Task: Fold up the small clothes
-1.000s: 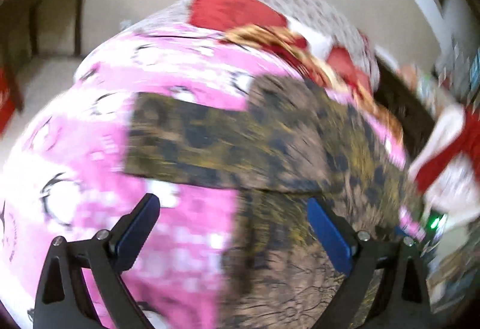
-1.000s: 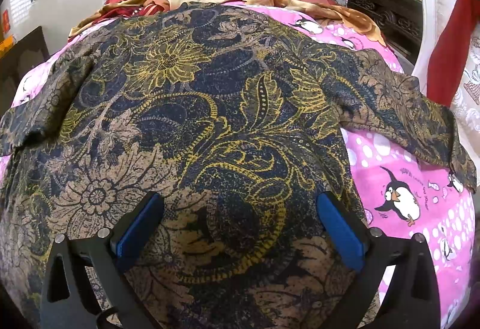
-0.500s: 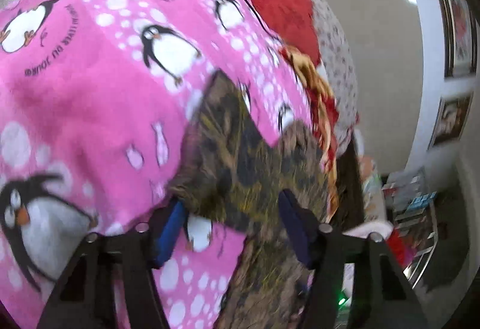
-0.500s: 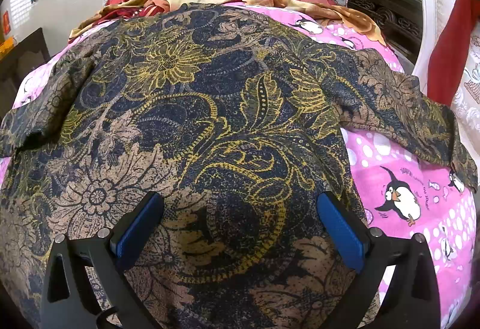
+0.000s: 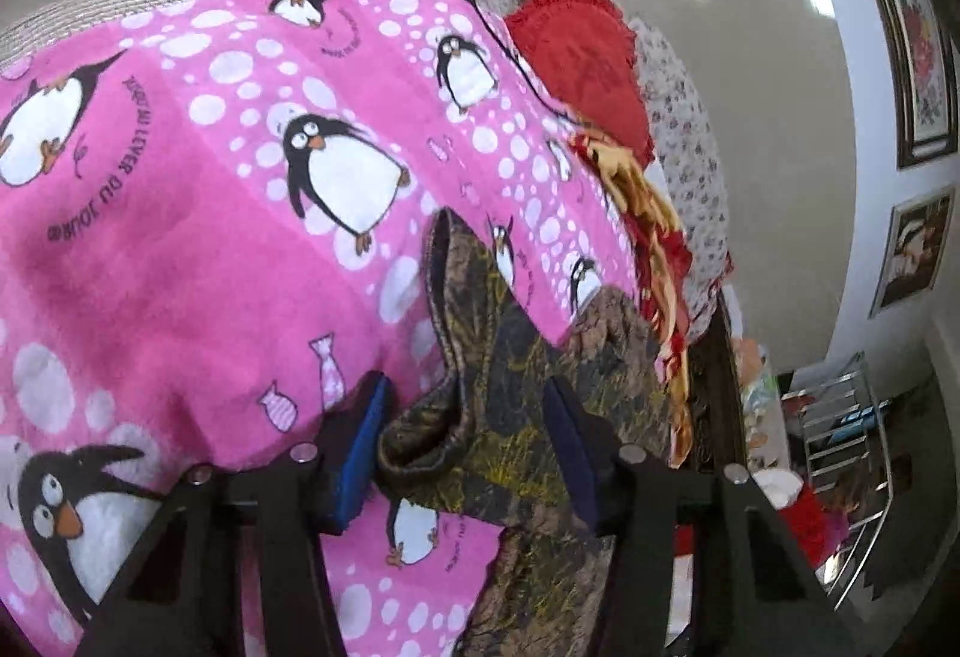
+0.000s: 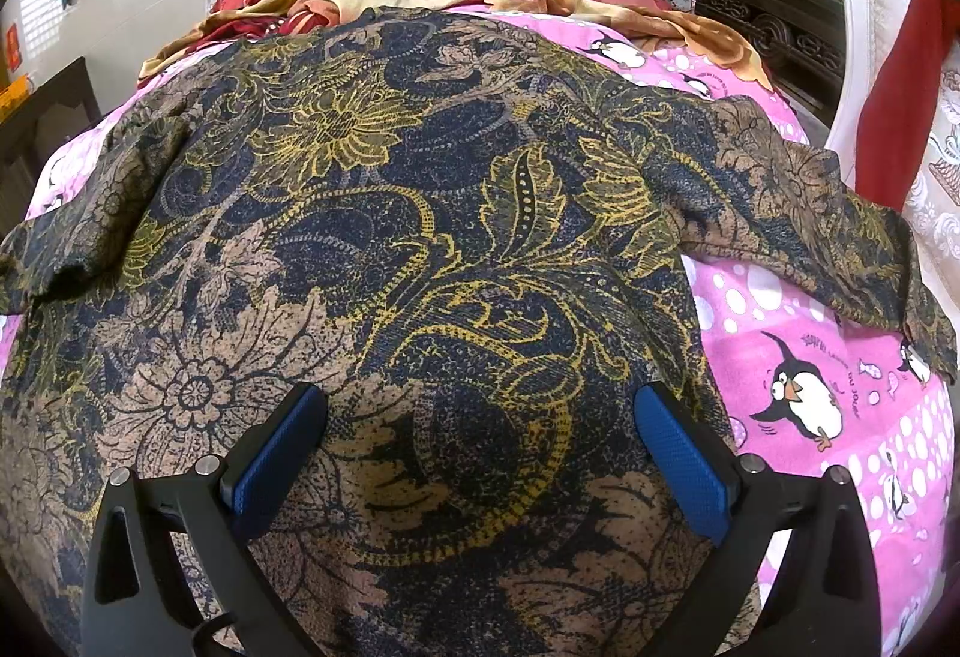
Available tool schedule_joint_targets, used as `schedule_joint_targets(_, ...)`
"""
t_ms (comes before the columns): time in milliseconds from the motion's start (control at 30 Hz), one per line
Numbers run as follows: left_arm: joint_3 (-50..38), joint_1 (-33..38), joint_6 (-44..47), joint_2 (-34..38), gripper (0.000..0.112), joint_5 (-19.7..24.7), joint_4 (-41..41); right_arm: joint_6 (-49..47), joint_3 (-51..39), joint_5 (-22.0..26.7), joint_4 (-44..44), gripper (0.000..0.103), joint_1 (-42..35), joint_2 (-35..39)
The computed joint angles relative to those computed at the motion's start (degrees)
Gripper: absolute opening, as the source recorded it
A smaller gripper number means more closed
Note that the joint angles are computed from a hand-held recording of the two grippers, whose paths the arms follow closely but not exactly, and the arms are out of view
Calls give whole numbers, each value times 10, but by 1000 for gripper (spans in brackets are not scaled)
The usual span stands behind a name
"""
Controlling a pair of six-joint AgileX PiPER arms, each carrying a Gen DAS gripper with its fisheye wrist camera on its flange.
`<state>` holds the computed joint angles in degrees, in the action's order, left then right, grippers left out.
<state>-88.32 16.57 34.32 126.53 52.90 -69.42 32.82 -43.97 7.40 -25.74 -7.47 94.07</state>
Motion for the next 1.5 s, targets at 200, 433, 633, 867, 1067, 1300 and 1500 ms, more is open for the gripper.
schedule_joint_targets(200,-25,-26,-6,-7,61,12,64,0,0,0,0,95,0,0)
schedule_joint_targets(433,-13,-23,-57,-12,26,-36,93,1,-1,0,-1,95,0,1)
schedule_joint_targets(633,16,-22,-87,-42,7,-73,134,5,0,0,-5,95,0,0)
schedule_joint_targets(867,-46,38,-164,-134,7,-126,226,15,-1,3,-15,95,2,0)
schedule_joint_targets(1067,-203,63,-213,-109,7,-61,303,18,-2,5,-19,95,2,1)
schedule_joint_targets(1300,-188,-7,-210,-155,7,-119,349,-1,-4,7,1,95,2,1)
schedule_joint_targets(1500,-352,12,-277,-125,7,-55,444,-6,-6,5,6,95,0,5)
